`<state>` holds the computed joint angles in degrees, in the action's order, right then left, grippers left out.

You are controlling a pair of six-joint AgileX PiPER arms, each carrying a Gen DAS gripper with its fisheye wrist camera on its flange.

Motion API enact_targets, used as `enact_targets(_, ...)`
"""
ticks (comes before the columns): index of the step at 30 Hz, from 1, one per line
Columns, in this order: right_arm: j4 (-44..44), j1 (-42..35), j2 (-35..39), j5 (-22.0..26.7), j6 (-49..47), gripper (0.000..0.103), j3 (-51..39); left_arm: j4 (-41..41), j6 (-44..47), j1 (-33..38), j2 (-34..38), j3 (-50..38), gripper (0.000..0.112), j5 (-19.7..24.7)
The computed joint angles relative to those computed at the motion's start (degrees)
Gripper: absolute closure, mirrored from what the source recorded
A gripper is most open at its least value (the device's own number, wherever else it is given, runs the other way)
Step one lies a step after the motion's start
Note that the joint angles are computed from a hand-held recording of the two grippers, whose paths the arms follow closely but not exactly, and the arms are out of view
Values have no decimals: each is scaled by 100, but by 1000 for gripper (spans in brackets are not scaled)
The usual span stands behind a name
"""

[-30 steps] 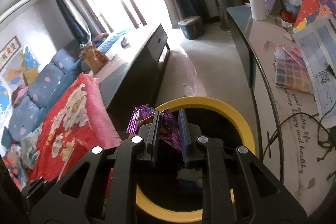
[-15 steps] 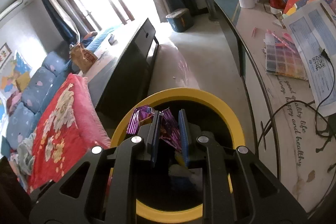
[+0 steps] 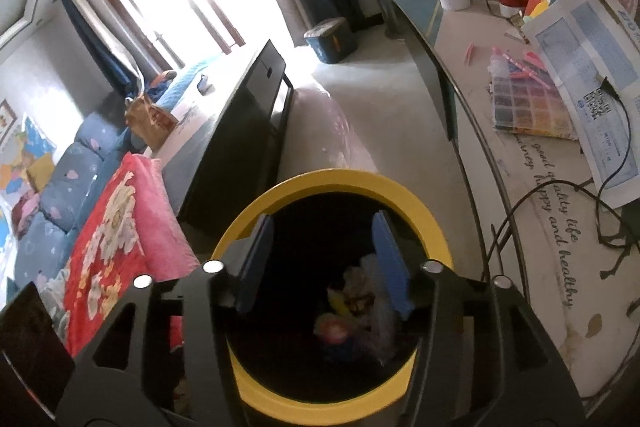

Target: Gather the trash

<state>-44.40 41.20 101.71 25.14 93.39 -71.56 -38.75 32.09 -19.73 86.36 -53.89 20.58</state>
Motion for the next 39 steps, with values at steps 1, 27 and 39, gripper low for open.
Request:
enact_targets(1,-8,18,-19,13,0,57,3,106,-104,26,-53,5,28,-4)
enact_targets(27,-992,1796,-221,1507,32,11,-697,690,-572,2327,-2280,709,16,1027)
enact_targets(39,-2204,2742,362,2302,506,11,-1512,163,485,3904,-3297,1126,16,1689)
